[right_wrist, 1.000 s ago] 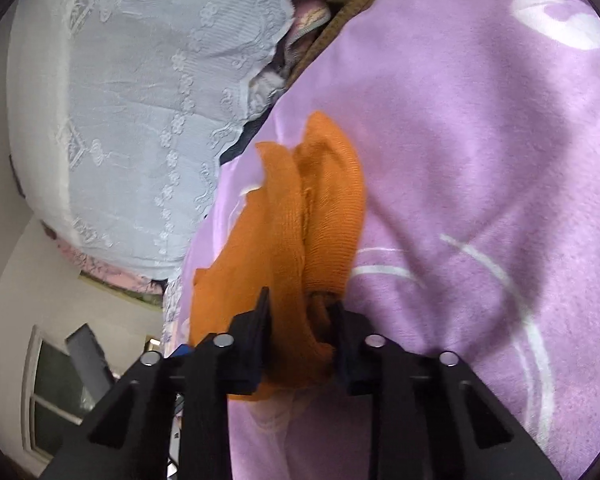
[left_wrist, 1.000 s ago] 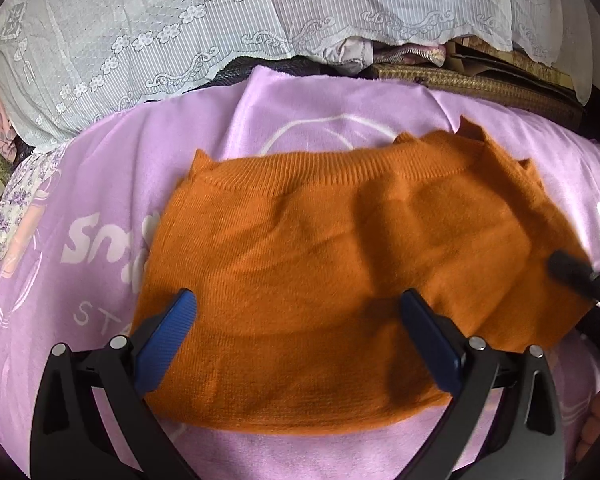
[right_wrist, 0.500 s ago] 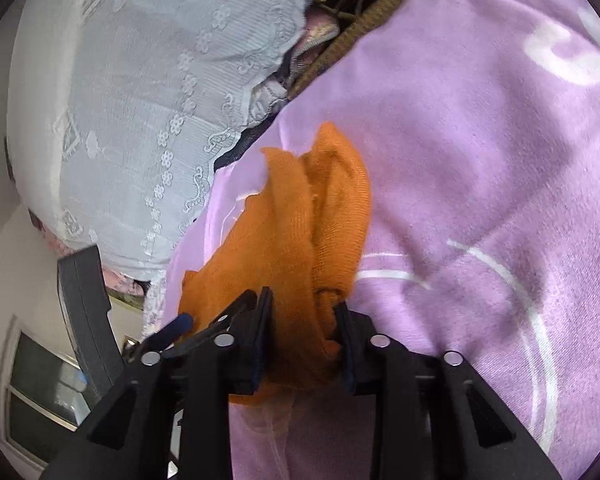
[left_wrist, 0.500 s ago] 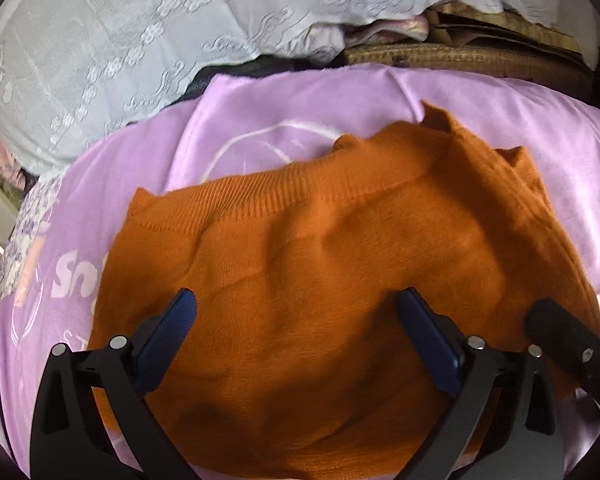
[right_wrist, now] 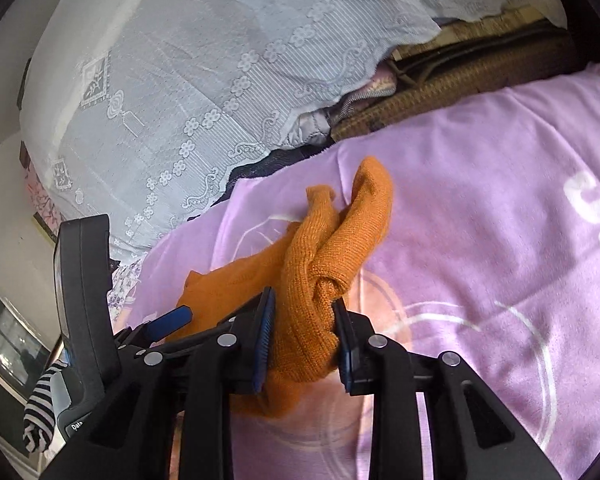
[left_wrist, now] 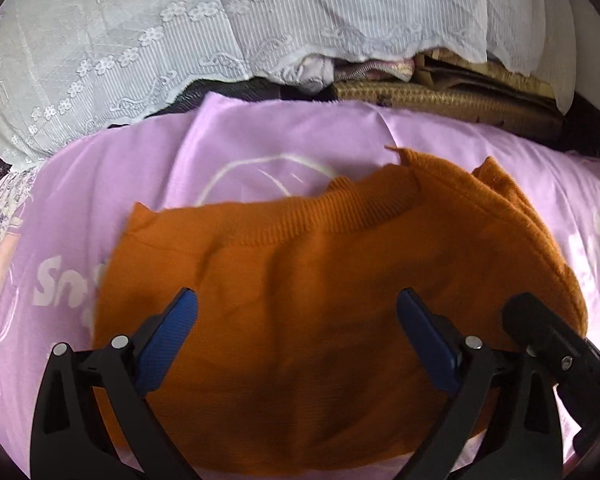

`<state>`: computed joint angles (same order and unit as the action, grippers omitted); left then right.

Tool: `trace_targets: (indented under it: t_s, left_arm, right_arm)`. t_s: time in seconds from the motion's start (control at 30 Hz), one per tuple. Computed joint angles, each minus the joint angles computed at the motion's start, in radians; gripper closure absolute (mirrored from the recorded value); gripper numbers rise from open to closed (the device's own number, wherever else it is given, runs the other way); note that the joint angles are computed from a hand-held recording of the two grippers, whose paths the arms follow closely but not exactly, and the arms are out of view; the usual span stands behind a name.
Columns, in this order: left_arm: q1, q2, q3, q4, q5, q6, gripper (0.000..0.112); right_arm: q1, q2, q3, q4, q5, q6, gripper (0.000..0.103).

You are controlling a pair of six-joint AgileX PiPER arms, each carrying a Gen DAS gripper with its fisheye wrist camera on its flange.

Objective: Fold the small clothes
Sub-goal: 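Grasp one side of the folded cardigan with the right tool and lift it, then carry the gripped side over the cardigan body with the right tool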

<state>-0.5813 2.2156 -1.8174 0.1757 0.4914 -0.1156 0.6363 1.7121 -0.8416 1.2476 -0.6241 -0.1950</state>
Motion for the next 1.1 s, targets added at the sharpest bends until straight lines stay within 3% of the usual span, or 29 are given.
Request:
trace_targets:
  t_s: [0.37, 0.47, 0.57, 0.67, 0.77, 0.87, 0.97, 1.1]
  left_arm:
    - [0.126, -0.040, 0.012, -0.140, -0.010, 0.150, 0.015]
    - [0.176, -0.031, -0.004, -0.263, 0.006, 0.262, 0.015]
    - [0.226, 0.014, -0.067, -0.412, 0.055, 0.396, 0.014]
    - [0.268, 0.113, -0.207, -0.438, 0.148, 0.356, 0.014]
    - [0.286, 0.232, -0.385, -0.465, 0.292, 0.336, 0.014]
    - [0.281, 0.258, -0.420, -0.428, 0.286, 0.323, 0.015]
    - [0.311, 0.251, -0.434, -0.475, 0.261, 0.339, 0.015]
    - [0.347, 0.268, -0.510, -0.525, 0.293, 0.372, 0.015]
  right_arm:
    - [0.049, 0.104, -0.249, 0.170, 0.023, -0.280, 0.079]
    - [0.060, 0.146, -0.325, 0.216, 0.027, -0.341, 0.080]
    - [0.068, 0.174, -0.368, 0.232, 0.030, -0.350, 0.081]
    - [0.070, 0.192, -0.385, 0.215, 0.058, -0.348, 0.082]
    - [0.083, 0.229, -0.447, 0.293, 0.070, -0.475, 0.082]
    - [0.106, 0.269, -0.513, 0.375, 0.027, -0.594, 0.082]
    - [0.098, 0.284, -0.543, 0.393, 0.064, -0.614, 0.082]
    - [0.091, 0.335, -0.635, 0.463, 0.100, -0.701, 0.082]
